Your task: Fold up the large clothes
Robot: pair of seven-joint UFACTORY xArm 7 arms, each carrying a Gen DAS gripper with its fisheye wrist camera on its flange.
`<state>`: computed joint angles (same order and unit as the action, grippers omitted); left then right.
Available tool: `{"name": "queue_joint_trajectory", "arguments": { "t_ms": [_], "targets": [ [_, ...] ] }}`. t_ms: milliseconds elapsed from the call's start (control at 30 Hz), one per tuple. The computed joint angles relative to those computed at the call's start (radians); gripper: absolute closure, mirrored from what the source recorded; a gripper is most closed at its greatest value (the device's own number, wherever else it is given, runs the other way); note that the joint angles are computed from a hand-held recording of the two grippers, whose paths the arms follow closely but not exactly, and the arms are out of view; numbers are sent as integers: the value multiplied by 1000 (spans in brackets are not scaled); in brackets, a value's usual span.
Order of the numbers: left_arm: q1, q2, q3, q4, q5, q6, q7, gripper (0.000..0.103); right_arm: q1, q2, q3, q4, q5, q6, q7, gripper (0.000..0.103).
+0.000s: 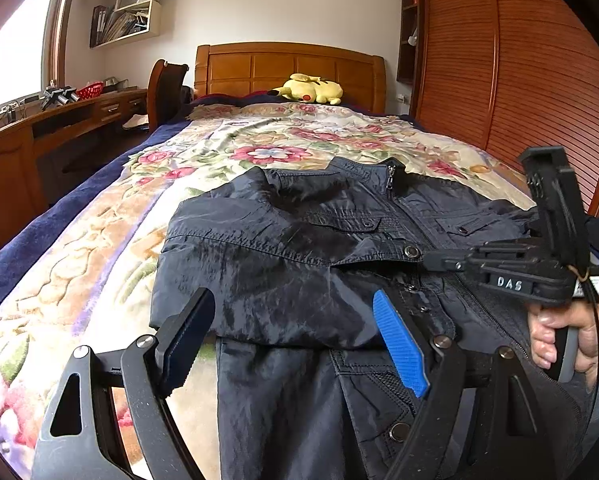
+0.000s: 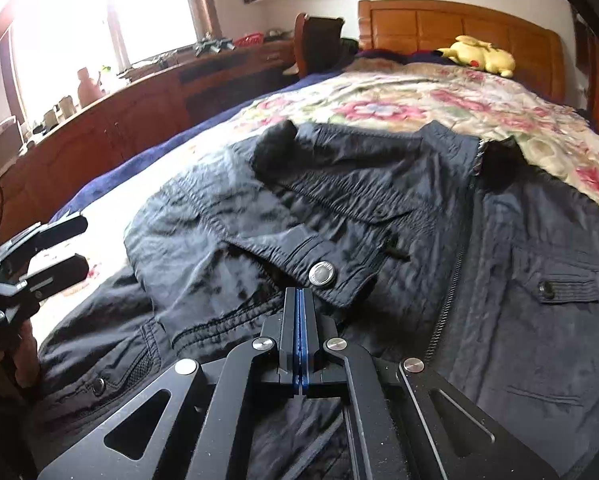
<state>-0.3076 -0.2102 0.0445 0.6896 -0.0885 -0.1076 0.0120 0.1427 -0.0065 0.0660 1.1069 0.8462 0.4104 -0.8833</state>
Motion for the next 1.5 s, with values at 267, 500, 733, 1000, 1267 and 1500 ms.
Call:
{"name": "queue_joint_trajectory", "arguments": {
  "t_ms": [267,500,733,1000,1267,1500],
  "targets": [
    [14,-2,-13,-5,12,-4,-6,21,3,56,17,31,-263,60,219,38],
    [21,-3,-19,-5,18,-2,-11,21,9,70,46,41,-259,127,140,49],
    [37,-5,-36,-5,25,0,-23,21,26,73,63,13,-211,53,94,91],
    [172,-19,-166,-4,82,-5,-74,21,47,-66,28,-106,-67,-103,28,93],
    [78,-34,-117,12,73,-17,-87,21,127,-242,-90,-268,37,-257,-53,93],
    [156,-6,-230,44,112,-9,-125,21,117,-326,-81,-414,-89,-387,95,93]
  ]
}}
